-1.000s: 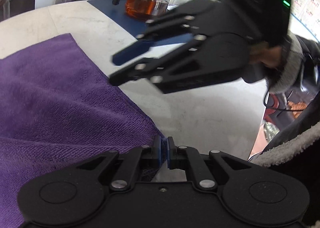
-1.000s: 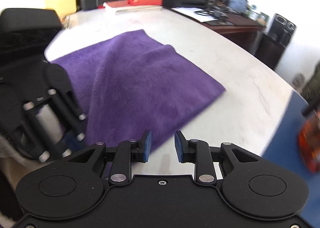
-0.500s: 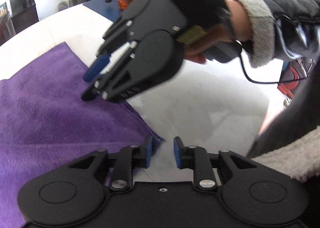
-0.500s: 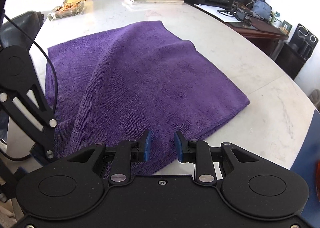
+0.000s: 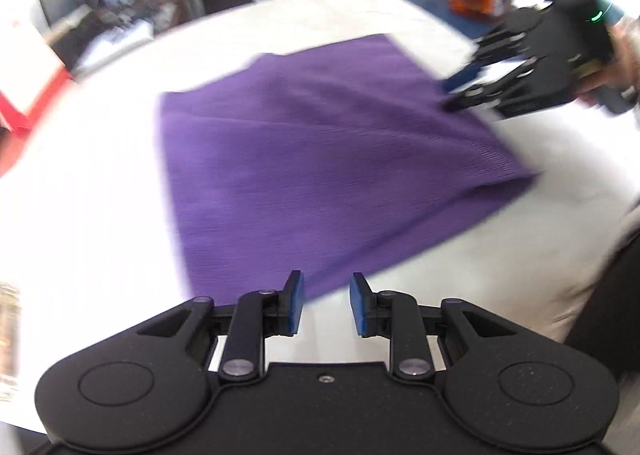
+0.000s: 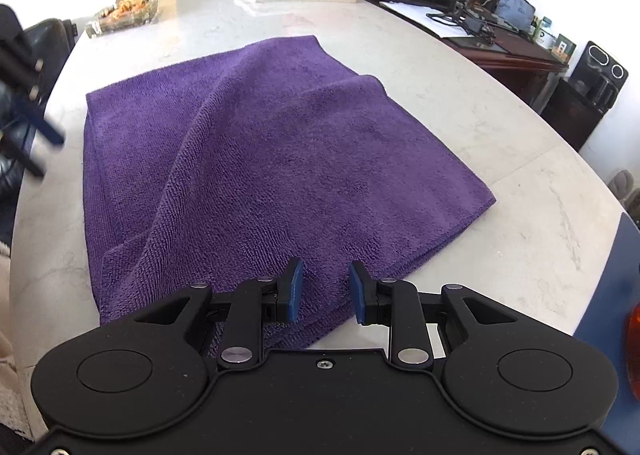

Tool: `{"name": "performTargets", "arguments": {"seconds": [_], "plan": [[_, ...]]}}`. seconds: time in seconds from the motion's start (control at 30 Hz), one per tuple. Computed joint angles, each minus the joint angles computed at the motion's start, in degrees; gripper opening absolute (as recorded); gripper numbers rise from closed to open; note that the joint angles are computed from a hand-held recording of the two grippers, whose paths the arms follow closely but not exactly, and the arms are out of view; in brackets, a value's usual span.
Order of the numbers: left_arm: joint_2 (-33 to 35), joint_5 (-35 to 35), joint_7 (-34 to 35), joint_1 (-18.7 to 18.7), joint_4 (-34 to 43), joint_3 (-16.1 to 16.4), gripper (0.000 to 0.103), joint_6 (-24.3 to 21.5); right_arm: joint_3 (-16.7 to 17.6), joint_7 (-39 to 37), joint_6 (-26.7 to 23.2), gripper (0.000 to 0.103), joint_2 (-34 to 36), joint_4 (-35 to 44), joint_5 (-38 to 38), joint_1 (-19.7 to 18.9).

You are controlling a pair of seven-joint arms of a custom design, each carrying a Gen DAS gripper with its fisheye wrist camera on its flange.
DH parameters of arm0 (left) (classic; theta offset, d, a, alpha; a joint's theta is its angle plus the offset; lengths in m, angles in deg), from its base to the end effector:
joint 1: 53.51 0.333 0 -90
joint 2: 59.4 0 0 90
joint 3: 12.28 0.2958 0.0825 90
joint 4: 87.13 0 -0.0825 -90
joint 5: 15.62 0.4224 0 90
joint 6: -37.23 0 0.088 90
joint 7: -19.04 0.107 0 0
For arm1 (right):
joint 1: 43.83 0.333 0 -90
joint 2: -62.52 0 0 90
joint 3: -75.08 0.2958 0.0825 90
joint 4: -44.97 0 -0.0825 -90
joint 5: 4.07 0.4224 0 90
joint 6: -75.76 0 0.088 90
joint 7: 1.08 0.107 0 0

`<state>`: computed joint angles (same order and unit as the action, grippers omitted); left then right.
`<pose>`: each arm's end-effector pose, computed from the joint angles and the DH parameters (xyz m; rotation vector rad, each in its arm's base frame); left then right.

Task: Fold towel

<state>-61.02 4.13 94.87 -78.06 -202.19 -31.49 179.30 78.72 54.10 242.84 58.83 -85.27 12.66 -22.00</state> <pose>0.4483 -0.4328 0.4857 -1.0845 2.4525 -0.5426 0.5371 0.2365 0.4220 -2.3212 0.9515 -0.5657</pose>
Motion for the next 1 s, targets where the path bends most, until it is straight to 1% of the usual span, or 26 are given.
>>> {"name": "performTargets", "arguments": {"seconds": [0.1, 0.13, 0.23, 0.33, 0.4, 0.57, 0.8, 0.83, 0.87, 0.9, 1.0], "plan": [[-0.3, 3.0, 4.9, 0.6, -1.5, 0.5, 0.023, 0.7, 0.8, 6.2, -2.1, 0.022, 0.3, 1.1, -6.5, -1.0], [-0.4, 3.9, 6.3, 0.8, -2.0, 0.6, 0.023, 1.3, 0.8, 7.0, -2.6, 0.022, 0.3, 1.4, -7.5, -1.1], [-1.5, 5.0, 9.0, 1.6, -4.4, 1.0, 0.023, 4.2, 1.2, 10.9, -5.2, 0.022, 0.8, 2.9, -12.1, -1.6], [-1.4, 3.5, 11.9, 2.2, -5.0, 1.1, 0.023, 6.2, 1.5, 13.3, -6.4, 0.022, 1.1, 3.6, -15.3, -1.8], [-1.8, 0.6, 15.8, 2.4, -5.6, 1.4, 0.024, 7.1, 1.6, 14.6, -7.0, 0.022, 1.3, 4.0, -16.7, -1.9], [-1.3, -5.3, 24.4, 2.7, -4.9, 1.5, 0.024, 6.8, 1.8, 18.1, -8.1, 0.022, 1.6, 4.6, -19.5, -2.0], [1.4, -5.6, 30.4, 2.3, -2.3, 1.5, 0.024, 5.8, 1.8, 19.5, -8.1, 0.022, 1.8, 4.8, -20.4, -2.1], [1.7, -5.5, 31.1, 2.2, -2.0, 1.5, 0.024, 5.7, 1.8, 19.6, -8.0, 0.022, 1.9, 4.8, -20.5, -2.1], [1.8, -5.1, 31.1, 2.2, -1.9, 1.6, 0.027, 5.7, 1.7, 19.6, -7.9, 0.022, 1.8, 4.7, -20.5, -2.1], [2.0, -3.7, 29.9, 2.2, -1.7, 1.7, 0.027, 5.4, 1.7, 19.7, -7.8, 0.022, 1.8, 4.7, -20.5, -2.1], [2.2, 3.4, 22.7, 2.2, -1.2, 2.1, 0.027, 3.9, 1.7, 19.7, -7.8, 0.022, 1.8, 4.7, -20.6, -2.2]]}}
